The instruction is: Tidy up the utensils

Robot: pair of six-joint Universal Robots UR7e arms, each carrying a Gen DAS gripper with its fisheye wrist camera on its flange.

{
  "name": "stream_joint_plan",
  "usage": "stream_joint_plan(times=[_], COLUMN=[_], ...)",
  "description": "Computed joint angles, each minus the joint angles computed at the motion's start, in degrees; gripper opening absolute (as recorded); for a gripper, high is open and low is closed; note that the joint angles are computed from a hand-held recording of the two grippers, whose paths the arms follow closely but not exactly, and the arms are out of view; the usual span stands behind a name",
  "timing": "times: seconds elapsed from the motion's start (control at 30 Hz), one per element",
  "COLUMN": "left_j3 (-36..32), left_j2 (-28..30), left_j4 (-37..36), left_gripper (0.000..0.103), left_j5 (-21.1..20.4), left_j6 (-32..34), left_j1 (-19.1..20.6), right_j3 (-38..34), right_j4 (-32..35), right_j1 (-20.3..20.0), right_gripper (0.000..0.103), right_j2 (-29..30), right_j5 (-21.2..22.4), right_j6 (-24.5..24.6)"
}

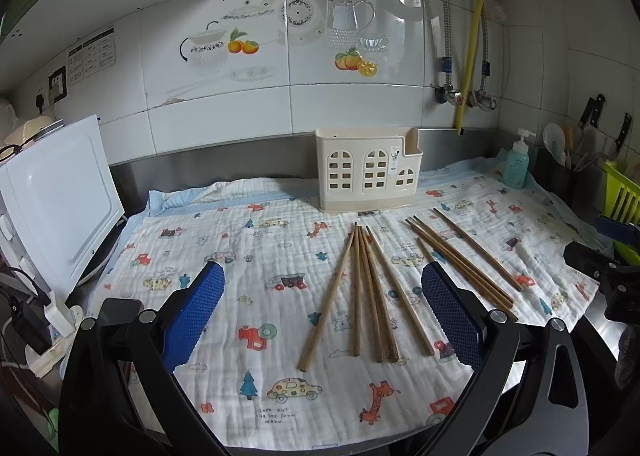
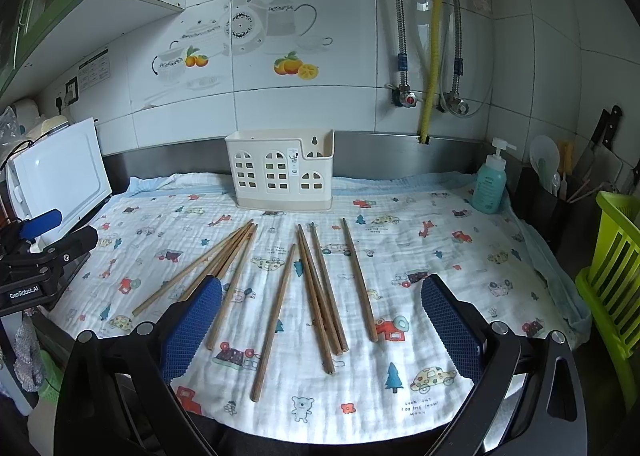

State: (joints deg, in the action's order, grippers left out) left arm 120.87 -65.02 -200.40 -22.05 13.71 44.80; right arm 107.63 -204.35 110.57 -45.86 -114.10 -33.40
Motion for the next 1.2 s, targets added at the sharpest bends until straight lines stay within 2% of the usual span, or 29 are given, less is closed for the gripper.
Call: stream_joint_plan(times=[1.2], left_j3=[-0.30], left_j2=[0.13], left_j4=[0.65], left_gripper=[0.098], left_j5=[-0.25], left_j6=[0.41], left_j1=[0.38], right_j3=[-0.34], right_j4=[0.31], right_j1=[-0.16], right_gripper=[0.097], right_j2=[0.59], right_j5=[0.23], right_j6=[-0.36])
